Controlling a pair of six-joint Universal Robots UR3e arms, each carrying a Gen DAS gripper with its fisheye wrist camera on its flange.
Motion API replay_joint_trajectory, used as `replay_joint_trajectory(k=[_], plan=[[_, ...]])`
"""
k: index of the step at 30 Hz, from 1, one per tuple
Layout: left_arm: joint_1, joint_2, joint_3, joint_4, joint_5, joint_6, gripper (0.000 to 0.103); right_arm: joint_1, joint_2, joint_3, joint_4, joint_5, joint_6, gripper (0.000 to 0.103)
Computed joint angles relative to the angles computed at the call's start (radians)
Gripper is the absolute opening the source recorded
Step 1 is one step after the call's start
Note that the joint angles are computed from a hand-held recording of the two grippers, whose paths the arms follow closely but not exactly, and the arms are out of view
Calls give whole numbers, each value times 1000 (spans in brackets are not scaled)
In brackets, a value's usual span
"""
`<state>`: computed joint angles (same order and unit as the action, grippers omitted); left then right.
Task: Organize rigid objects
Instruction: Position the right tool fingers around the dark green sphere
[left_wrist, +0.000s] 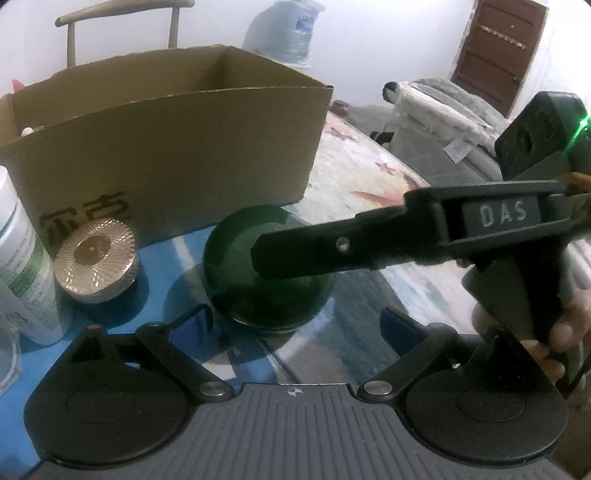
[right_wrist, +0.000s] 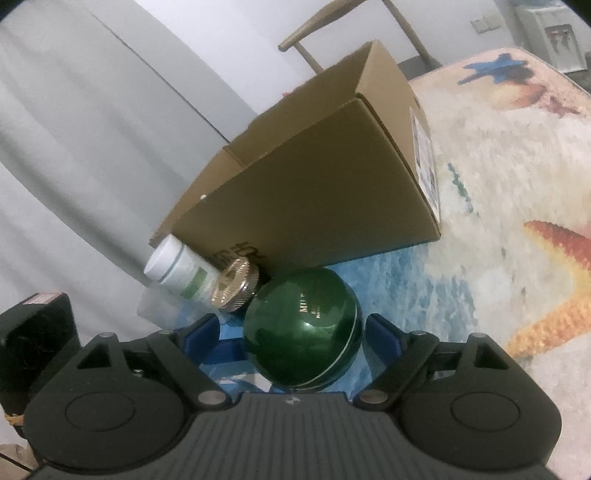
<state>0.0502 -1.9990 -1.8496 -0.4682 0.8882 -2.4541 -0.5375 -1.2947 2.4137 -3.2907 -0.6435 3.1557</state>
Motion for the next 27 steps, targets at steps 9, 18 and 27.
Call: replay_joint_trajectory(k=[9, 18, 27], plan=[[10, -48, 30, -3, -11, 11, 103, -4, 50, -12, -19, 15, 35, 92], [58, -57, -8, 18, -92, 72, 103, -19, 62, 1, -43, 45, 44, 97], [108, -48, -15, -52, -164, 130, 103, -24, 54, 16, -57, 48, 50, 97]])
